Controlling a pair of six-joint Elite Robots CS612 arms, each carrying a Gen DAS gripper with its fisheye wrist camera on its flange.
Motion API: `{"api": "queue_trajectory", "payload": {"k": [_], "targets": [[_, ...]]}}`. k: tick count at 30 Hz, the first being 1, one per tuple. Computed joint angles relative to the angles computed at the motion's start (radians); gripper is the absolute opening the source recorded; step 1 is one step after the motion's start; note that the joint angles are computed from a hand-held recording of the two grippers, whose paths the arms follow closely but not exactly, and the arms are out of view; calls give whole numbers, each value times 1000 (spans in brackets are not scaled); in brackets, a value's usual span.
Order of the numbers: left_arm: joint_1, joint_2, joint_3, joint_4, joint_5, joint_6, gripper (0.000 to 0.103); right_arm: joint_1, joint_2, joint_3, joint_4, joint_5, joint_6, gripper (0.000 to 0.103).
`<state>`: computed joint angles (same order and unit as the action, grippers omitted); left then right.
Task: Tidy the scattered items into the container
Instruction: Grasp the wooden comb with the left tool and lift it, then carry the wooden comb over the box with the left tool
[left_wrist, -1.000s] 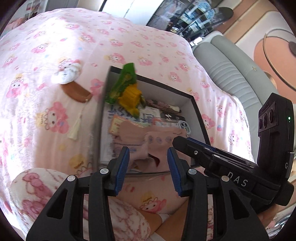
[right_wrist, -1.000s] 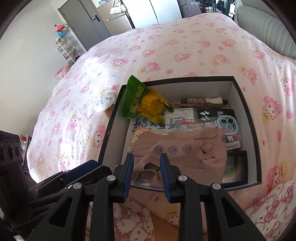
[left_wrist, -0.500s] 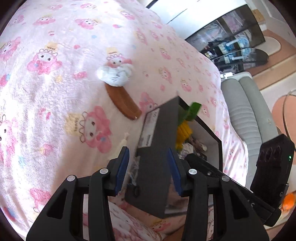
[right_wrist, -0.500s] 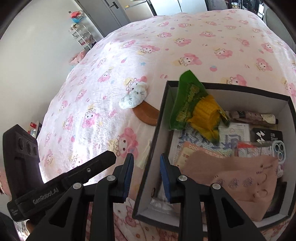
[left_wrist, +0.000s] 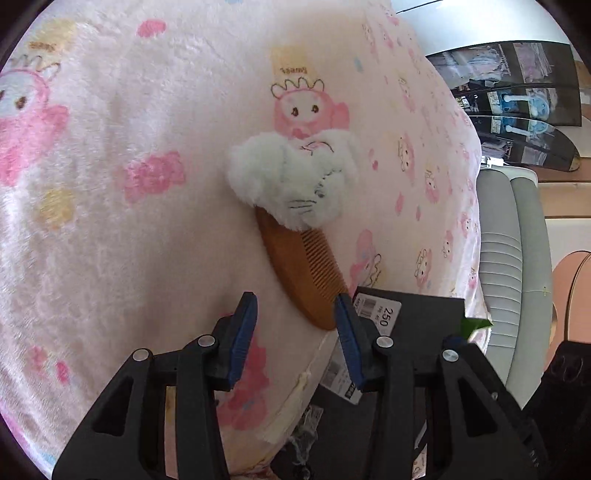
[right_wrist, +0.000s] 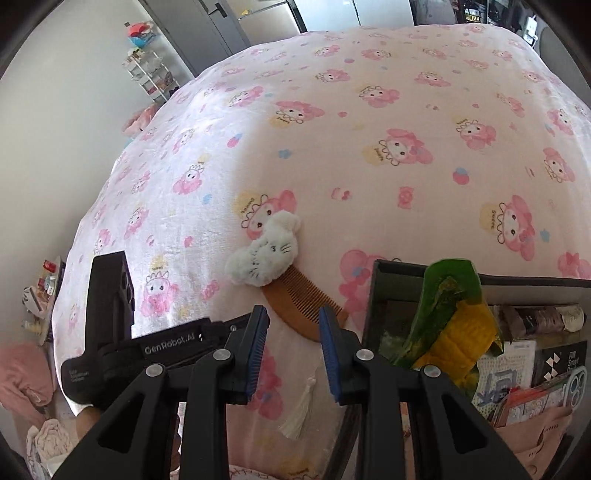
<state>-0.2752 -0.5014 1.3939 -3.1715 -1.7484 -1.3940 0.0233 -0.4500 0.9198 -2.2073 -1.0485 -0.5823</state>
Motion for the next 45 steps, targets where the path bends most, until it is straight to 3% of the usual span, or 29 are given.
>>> {"api": "queue_trajectory", "payload": {"k": [5, 7, 12, 19, 23, 26, 28, 31, 34, 38, 42, 45], "targets": [[10, 56, -82, 61, -12, -9, 43, -8, -1, 9, 12, 13, -8, 25], [8, 52, -79, 48, -3, -5, 21, -10, -6, 15, 33, 29, -19, 25], [-36, -22, 25, -54, 125, -34, 8, -17, -24, 49, 64, 35, -42, 25], [-114, -112, 150, -218, 263, -19, 8, -52, -80, 128, 122, 68, -113, 25], [-160, -160, 216, -329, 345, -2, 8, -86, -126, 187, 191, 88, -207, 25], [-187, -181, 233, -375, 356, 45, 8, -123, -164, 238, 230, 103, -287, 26], [-206, -188, 222, -366, 358, 81, 8, -145, -182, 270, 193, 96, -264, 27], [-228, -168, 168, -335, 364, 123, 8, -171, -186, 277, 195, 133, -252, 29], [-246, -126, 109, -371, 354, 123, 8, -190, -194, 291, 156, 135, -193, 29], [-262, -80, 36, -340, 355, 109, 8, -214, -178, 256, 178, 156, -143, 29], [-279, -39, -21, -380, 365, 139, 8, -235, -161, 239, 144, 160, -65, 29], [-288, -33, -37, -290, 378, 135, 8, -239, -144, 223, 133, 134, -36, 30]]}}
